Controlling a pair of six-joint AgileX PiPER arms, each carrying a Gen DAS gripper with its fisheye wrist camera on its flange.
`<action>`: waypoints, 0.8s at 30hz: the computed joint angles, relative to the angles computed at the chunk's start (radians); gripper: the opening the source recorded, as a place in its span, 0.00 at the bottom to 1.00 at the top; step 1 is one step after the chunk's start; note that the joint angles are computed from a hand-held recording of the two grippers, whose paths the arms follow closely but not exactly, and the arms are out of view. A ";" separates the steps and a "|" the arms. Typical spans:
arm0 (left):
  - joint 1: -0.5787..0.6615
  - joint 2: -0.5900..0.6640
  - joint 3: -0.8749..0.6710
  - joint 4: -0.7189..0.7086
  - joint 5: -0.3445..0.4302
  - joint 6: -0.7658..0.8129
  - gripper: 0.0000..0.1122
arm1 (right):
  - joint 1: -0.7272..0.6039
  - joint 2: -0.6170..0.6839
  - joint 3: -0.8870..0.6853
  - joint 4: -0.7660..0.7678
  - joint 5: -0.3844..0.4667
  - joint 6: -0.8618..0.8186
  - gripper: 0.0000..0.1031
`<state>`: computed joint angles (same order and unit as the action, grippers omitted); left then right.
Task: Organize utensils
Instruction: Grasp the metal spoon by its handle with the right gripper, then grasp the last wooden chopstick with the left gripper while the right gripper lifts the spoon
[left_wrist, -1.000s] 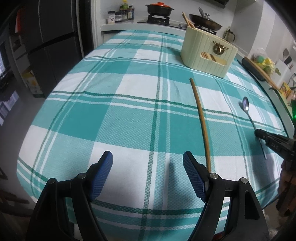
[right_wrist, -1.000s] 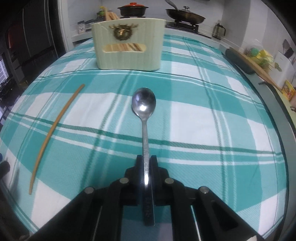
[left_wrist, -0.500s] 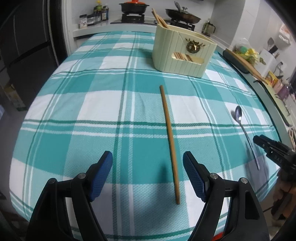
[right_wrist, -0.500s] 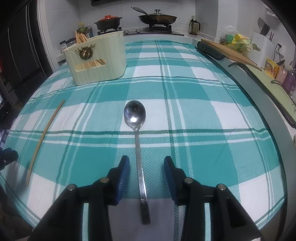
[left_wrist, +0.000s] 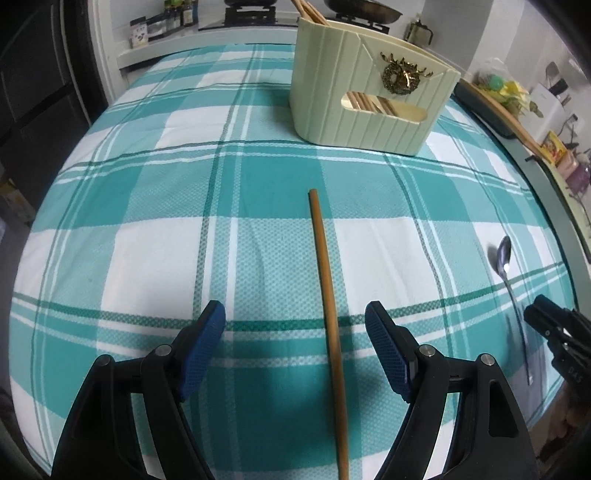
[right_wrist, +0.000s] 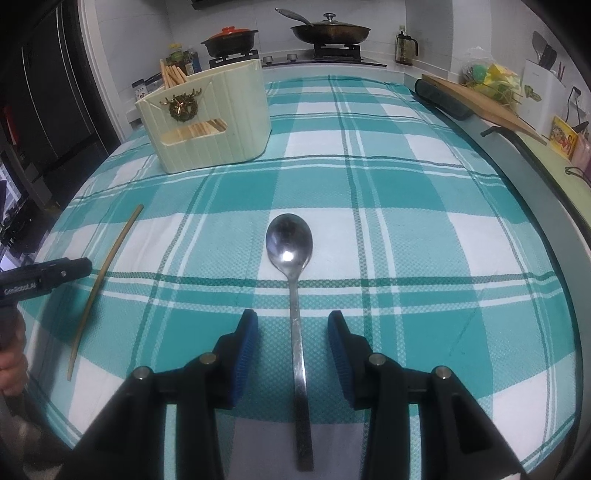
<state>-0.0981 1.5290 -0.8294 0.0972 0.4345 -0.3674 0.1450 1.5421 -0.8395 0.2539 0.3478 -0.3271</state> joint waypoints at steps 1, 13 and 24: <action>-0.002 0.020 -0.010 0.016 -0.003 -0.014 0.71 | -0.004 0.005 -0.005 0.010 0.002 -0.012 0.39; 0.006 0.125 -0.092 0.145 0.005 -0.097 0.71 | 0.057 0.162 -0.141 -0.244 0.012 0.193 0.49; -0.073 0.138 -0.124 0.202 0.019 -0.147 0.11 | 0.083 0.283 -0.264 -0.355 -0.050 0.322 0.45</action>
